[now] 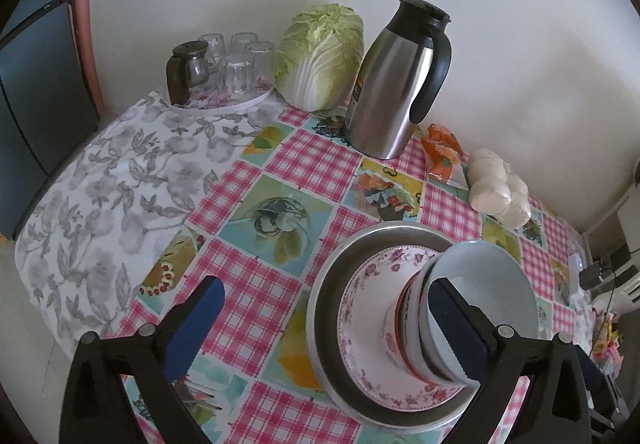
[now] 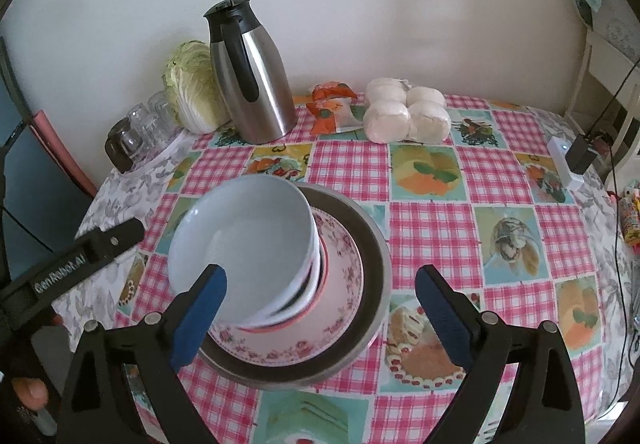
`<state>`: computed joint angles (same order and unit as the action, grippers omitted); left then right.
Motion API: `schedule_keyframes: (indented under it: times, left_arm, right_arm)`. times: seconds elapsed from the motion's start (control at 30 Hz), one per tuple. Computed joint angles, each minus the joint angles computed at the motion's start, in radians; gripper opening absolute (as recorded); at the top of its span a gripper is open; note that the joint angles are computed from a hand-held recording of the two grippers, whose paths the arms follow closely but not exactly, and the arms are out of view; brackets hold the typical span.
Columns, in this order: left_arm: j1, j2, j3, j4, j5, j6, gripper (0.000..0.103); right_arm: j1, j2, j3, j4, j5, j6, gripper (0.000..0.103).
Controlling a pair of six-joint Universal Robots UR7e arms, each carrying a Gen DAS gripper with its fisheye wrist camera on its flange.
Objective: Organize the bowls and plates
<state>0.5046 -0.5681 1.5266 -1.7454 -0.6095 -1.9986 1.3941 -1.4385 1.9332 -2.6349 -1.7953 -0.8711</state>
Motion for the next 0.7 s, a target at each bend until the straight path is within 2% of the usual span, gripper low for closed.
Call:
schedule_keyframes:
  times: [0.3, 0.4, 0.53, 0.7]
  left_arm:
    - [-0.039, 0.011, 0.000, 0.060, -0.007, -0.020, 0.103]
    - [-0.053, 0.014, 0.005, 0.059, 0.010, -0.006, 0.103]
    - [-0.066, 0.034, -0.027, 0.138, 0.006, -0.029, 0.103]
    - [-0.070, 0.046, -0.019, 0.099, -0.021, 0.018, 0.103]
  right_arm:
    - [-0.045, -0.061, 0.069, -0.052, 0.031, -0.062, 0.096]
    - [-0.059, -0.069, 0.088, -0.059, 0.023, -0.082, 0.096]
    - [-0.074, -0.075, 0.105, -0.061, 0.006, -0.107, 0.096]
    - [-0.092, -0.081, 0.124, -0.075, -0.004, -0.125, 0.096]
